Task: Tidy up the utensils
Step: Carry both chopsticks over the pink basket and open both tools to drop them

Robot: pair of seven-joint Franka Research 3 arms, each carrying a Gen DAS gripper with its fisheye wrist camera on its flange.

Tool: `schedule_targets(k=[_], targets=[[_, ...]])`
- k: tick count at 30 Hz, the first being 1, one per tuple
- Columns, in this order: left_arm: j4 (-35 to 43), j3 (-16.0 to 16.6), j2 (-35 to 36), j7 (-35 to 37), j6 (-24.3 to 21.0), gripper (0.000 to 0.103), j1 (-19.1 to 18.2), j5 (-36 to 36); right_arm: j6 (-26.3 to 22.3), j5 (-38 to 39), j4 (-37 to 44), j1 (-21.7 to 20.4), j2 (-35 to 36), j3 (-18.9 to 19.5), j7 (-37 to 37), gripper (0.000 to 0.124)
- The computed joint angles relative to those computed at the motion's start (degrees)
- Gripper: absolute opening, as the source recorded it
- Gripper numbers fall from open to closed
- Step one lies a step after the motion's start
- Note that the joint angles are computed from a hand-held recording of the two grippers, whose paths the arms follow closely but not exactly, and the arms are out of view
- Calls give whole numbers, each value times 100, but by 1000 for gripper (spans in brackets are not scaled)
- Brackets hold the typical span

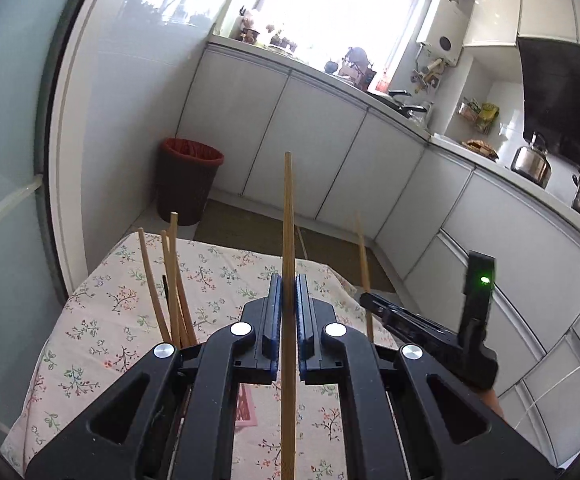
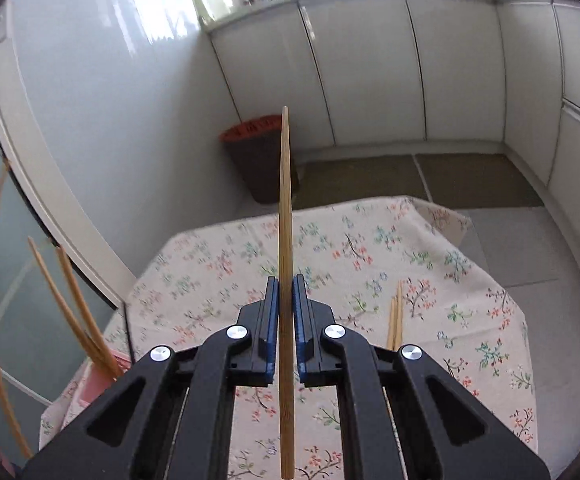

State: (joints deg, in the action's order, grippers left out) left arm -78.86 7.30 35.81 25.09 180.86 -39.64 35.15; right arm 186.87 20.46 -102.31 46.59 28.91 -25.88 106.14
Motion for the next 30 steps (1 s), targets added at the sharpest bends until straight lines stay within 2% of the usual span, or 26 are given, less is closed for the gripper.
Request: schedule_targets(k=[3,5,7,9,11,14,15,17,19,25,27,28,30], targets=[[107,929,153,-567,222,6,-539,96,774,-11,-73,-387,-146,632,-216,7],[202,1554,327,-946,388,6,-900,104,1256,-310,-99,-1023,-223,1445,-212,7],[271,2354,563,-1299,580,6,-1381,-6,1533,-615,-33,-1474,-191,2039,-157,7],[309,3117,847,-1510,687,6,-1846,-269,1562,-637,124,-1534,-92,2210,-339,7],[388,3288,1011,-1460,724,6,-1891,-471,1522,-458,230,-1408,-29,2175,-625,7],[392,3801,1290,-1503,814,6,-2176,-871,1496,-295,285,-1449,13,2313,-865,7],[415,3827,1329,-1421,750,6,-2198,-932,1489,-196,284,-1422,12,2317,-962,7],[428,3766,1342,-1228,645,6,-2181,-1024,1424,67,336,-1299,33,2262,-1178,7],[479,3488,1274,-976,427,6,-2044,-1038,1437,163,314,-1368,29,2380,-1310,7],[522,2103,885,-429,-82,6,-1244,-566,1487,424,368,-1567,69,2721,-1719,7],[607,1324,768,41,-423,6,-790,-475,1504,523,421,-1600,108,2810,-1853,7],[682,835,736,376,-633,6,-497,-496,1512,549,451,-1630,135,2868,-1892,7],[859,22,693,987,-1350,7,-49,-622,1533,512,487,-1782,189,3069,-1871,7]])
